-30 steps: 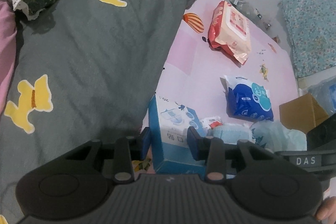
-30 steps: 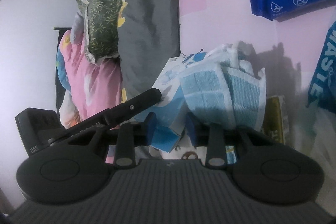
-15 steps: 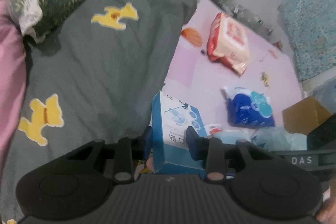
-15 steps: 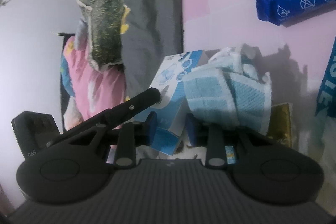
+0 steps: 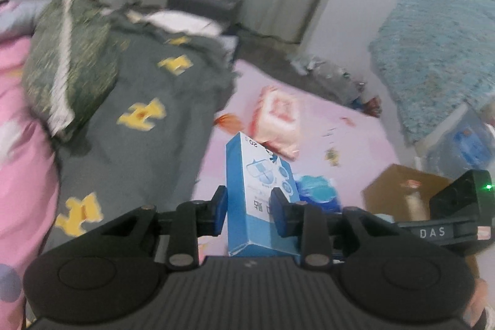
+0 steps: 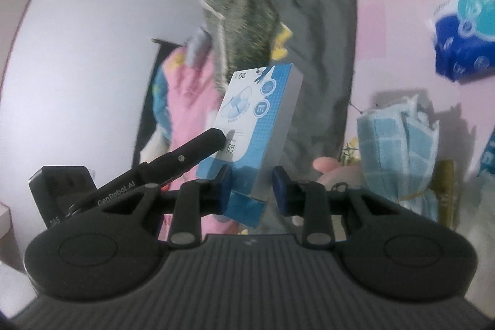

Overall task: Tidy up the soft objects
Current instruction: 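Carry the blue mask box into the cardboard box and release it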

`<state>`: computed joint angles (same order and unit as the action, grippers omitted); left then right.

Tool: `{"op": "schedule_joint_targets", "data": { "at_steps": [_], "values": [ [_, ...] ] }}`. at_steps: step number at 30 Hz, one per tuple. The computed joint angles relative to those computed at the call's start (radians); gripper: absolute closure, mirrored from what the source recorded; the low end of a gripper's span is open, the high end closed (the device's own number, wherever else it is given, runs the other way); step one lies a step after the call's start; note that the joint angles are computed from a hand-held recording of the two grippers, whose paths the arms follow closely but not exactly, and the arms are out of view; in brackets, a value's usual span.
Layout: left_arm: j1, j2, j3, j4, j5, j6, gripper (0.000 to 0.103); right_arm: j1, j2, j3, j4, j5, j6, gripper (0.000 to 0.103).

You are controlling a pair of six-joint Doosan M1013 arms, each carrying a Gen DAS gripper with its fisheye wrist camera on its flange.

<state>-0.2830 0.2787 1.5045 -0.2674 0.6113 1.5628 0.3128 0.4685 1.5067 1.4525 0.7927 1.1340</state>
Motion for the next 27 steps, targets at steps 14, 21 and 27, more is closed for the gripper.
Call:
{"op": "schedule_joint_targets", "data": {
  "at_steps": [14,21,27],
  "values": [
    [-0.215,0.106,-0.156,-0.212,0.037,0.276,0.073,-0.190,-0.272,0.352,0.142,-0.116,-0.194,0.076],
    [-0.310,0.247,-0.314,-0.245,0.129,0.296,0.072,-0.324,-0.351,0.460,0.050,-0.166,-0.098,0.076],
    [-0.353,0.372,-0.472,-0.233,0.207,0.253,0.071,-0.415,-0.361,0.462,-0.126,-0.216,0.021,0.076]
  ]
}}
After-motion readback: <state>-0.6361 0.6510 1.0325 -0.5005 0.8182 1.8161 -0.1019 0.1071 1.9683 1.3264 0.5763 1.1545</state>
